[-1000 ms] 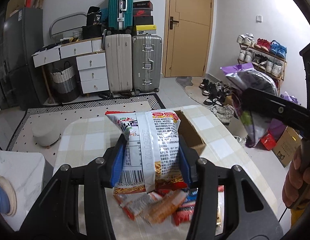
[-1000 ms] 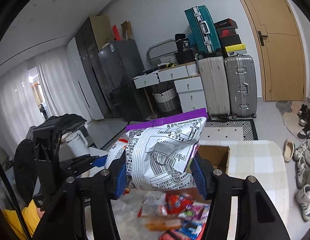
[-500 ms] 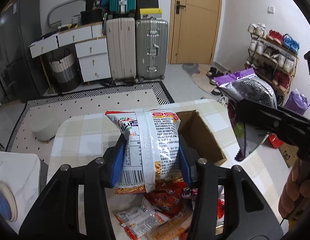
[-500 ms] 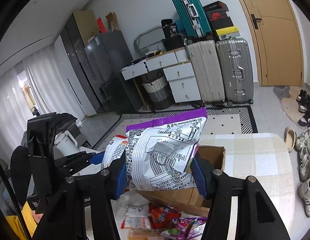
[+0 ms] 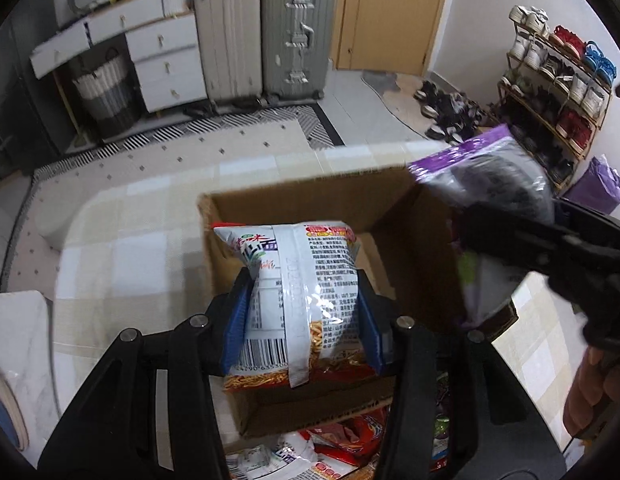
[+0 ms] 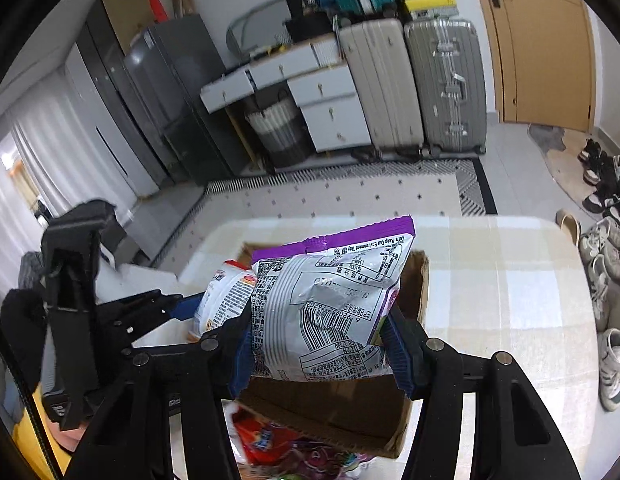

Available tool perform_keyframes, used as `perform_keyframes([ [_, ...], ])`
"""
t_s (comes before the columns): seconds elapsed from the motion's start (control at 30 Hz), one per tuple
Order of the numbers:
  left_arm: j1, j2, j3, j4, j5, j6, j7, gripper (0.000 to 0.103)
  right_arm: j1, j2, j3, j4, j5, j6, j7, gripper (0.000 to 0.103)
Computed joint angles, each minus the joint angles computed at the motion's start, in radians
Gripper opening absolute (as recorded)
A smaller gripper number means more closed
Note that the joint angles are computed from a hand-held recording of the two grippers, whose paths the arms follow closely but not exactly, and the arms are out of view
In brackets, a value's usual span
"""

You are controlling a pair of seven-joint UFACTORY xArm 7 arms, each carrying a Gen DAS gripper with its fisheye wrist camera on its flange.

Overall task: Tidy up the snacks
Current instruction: 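Lift both held bags and carry them over the SF box, then lower both bags into the box and open both grippers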

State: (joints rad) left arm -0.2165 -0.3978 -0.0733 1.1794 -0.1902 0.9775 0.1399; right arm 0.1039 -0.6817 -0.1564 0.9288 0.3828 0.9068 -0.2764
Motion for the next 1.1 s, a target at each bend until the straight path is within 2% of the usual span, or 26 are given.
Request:
perform_keyframes([
  [0.23, -0.011, 0.017, -0.022, -0.048, 0.031, -0.070, 0.013, 0.045, 0.002, 0.046, 0.015, -0.026, -0.014, -0.009, -0.037, 0.056],
  [0.5, -0.016, -0.002, -0.006, -0.103, 0.009, -0.100, 0.018, 0.046, -0.010, 0.029, 0.019, -0.057, -0.013, -0.024, -0.029, 0.057],
  [0.6, -0.011, -0.038, -0.003, -0.137, 0.015, -0.100, 0.015, 0.053, -0.010, 0.018, 0.021, -0.061, -0.016, -0.020, -0.024, 0.057],
  [0.7, -0.001, -0.051, -0.008, -0.147, 0.036, -0.111, 0.004, 0.068, -0.011, 0.021, 0.025, -0.054, -0.024, -0.010, -0.017, 0.058],
  [1.1, -0.002, -0.231, 0.002, -0.219, 0.045, -0.055, -0.006, 0.078, -0.011, 0.005, 0.021, -0.049, -0.024, 0.008, 0.003, 0.063],
])
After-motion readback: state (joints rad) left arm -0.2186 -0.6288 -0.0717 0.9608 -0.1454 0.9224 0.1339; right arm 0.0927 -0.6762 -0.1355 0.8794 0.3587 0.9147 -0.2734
